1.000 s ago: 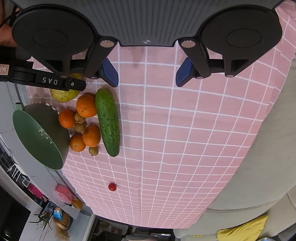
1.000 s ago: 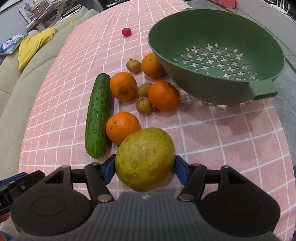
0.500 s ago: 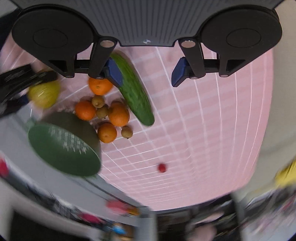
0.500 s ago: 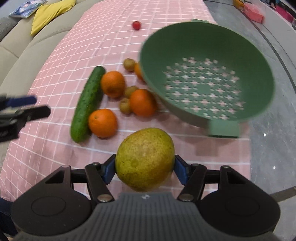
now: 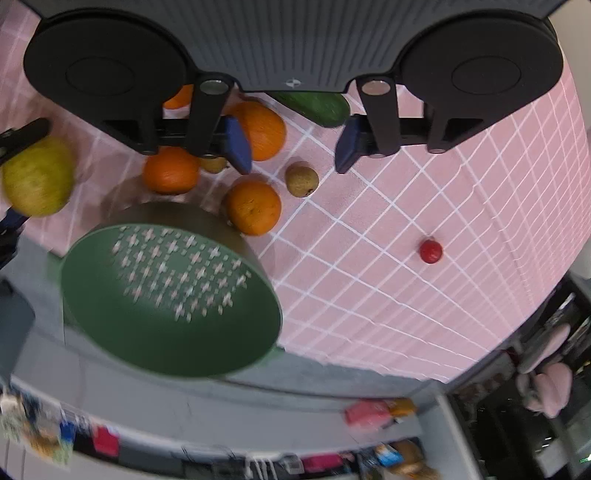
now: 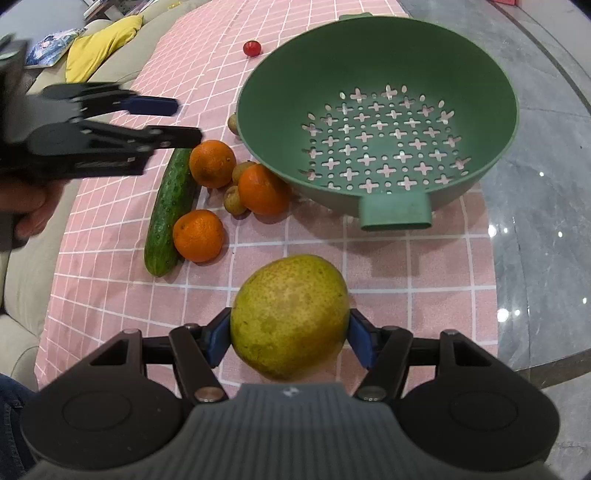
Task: Organize fruits
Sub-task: 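Lift the pear with the right tool while the left tool grasps a small brown kiwi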
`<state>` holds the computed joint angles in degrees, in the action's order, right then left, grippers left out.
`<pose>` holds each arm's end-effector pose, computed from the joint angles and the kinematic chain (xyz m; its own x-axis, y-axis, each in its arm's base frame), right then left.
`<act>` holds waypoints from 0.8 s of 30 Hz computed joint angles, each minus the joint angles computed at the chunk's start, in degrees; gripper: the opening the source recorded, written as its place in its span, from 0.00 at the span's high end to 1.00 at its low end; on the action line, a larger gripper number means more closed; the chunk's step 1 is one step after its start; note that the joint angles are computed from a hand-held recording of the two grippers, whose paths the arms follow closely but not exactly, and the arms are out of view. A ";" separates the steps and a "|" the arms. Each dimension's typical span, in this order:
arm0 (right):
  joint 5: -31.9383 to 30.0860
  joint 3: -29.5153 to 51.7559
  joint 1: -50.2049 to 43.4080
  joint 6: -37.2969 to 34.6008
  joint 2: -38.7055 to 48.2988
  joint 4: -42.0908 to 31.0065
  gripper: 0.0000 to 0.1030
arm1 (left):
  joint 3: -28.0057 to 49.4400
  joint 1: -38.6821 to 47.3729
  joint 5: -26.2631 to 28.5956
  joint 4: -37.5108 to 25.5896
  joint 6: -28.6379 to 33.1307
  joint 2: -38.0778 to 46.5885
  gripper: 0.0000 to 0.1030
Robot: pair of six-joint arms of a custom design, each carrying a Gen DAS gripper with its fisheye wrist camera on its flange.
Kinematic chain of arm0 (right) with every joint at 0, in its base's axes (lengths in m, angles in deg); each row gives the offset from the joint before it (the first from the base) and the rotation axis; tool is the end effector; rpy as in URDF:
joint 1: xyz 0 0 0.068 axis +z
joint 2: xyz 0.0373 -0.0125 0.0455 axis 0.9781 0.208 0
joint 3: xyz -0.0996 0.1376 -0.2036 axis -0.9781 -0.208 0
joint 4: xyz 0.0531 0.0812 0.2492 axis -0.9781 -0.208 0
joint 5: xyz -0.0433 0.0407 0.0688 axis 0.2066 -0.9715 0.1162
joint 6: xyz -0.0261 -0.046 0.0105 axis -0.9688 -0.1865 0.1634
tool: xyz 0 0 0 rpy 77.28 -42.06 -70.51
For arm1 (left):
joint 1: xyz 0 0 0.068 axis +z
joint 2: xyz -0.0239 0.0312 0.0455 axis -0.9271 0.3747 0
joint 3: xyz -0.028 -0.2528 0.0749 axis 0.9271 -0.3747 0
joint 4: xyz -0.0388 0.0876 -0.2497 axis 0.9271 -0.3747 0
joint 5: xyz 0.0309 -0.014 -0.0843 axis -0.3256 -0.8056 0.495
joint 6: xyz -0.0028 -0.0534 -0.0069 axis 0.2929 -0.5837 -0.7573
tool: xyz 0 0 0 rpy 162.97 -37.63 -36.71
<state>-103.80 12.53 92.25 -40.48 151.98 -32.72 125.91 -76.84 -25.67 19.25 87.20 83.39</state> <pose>0.2893 0.0880 0.1180 -0.9103 -0.3053 -0.2795 -0.3944 0.8447 0.3619 0.3378 -0.0549 0.1337 -0.6732 0.5425 -0.5025 0.5315 0.8275 0.1812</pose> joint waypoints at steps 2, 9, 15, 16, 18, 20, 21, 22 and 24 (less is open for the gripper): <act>-0.28 0.35 -0.08 -0.60 0.60 -0.04 0.40 | 2.78 0.83 1.31 -0.54 0.87 3.18 0.48; -1.10 2.54 0.06 -1.56 3.73 -0.50 0.40 | 10.93 2.46 3.56 -2.73 2.81 12.66 0.49; -1.31 2.81 0.21 -1.94 4.43 -0.57 0.40 | 14.49 2.77 4.20 -3.02 1.32 17.61 0.59; -1.23 2.81 0.25 -1.89 4.52 -0.52 0.40 | 14.29 3.04 5.18 -2.52 1.13 17.74 0.65; -0.96 2.91 0.26 -1.93 4.64 -0.63 0.40 | 14.61 3.43 6.34 -3.02 0.57 17.83 0.68; -0.68 3.08 0.22 -2.05 4.71 -0.87 0.40 | 14.74 3.40 6.61 -3.39 0.66 17.76 0.72; -0.51 3.19 0.27 -2.09 4.78 -0.94 0.40 | 14.59 3.33 6.36 -3.48 0.78 17.54 0.72; -0.41 3.27 0.31 -2.23 4.75 -1.11 0.40 | 14.29 3.17 5.90 -3.32 0.76 17.29 0.72; -0.15 3.34 0.51 -2.35 4.37 -1.41 0.40 | 13.29 3.05 5.29 -3.19 0.48 16.15 0.72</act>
